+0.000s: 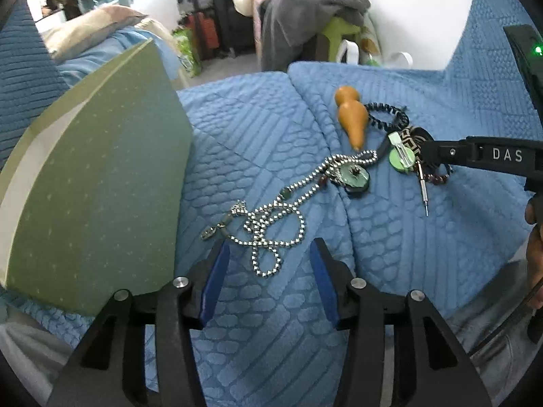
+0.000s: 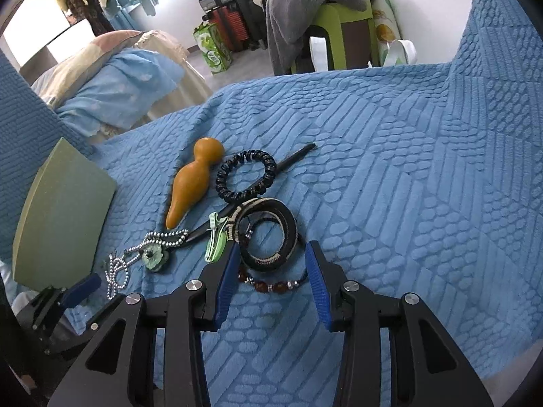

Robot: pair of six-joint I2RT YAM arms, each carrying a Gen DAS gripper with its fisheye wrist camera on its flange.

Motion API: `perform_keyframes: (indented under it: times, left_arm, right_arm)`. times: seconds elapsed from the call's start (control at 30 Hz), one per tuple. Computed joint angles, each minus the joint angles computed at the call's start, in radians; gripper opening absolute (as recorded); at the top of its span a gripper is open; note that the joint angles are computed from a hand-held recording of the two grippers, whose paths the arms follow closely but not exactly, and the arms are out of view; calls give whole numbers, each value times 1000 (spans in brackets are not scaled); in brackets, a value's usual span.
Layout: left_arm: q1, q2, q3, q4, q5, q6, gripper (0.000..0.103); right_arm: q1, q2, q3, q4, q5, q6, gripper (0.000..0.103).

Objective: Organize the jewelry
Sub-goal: 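Grasp the silver bead chain with the left gripper while the right gripper grasps the woven bracelet, then lift and carry the bead chain and woven bracelet over the box with both grippers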

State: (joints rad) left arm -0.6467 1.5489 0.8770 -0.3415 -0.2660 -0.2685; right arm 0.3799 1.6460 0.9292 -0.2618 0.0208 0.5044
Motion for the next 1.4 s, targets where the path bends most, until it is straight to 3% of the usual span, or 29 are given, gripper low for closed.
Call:
perform_keyframes:
  times: [0.2, 0.5, 0.77, 0.87, 1.1, 1.2, 1.4]
  left_arm:
    - [-27, -22, -46, 45, -81, -25, 51]
    - [-10, -15, -53, 63, -64, -101, 51]
    - [44, 1, -28, 61, 55, -131, 50]
    - [49, 9, -17, 57, 70, -141, 48]
    - [44, 17, 5, 32, 53, -111, 11]
    - [21, 14, -2, 35, 14, -84, 10]
    - [74, -8, 11, 2, 115, -96, 7]
  right_arm:
    - [-6, 20, 18, 8, -27, -15, 39]
    - [16, 56, 58, -10, -8, -35, 44]
    - [45, 50, 64, -22, 28, -55, 12]
    - [64, 42, 73, -37, 57, -68, 10]
    - [72, -4, 62, -39, 87, -26, 10]
    - [90, -26, 59, -47, 118, -7, 10]
    - [148, -66, 41, -72, 175, 40, 10]
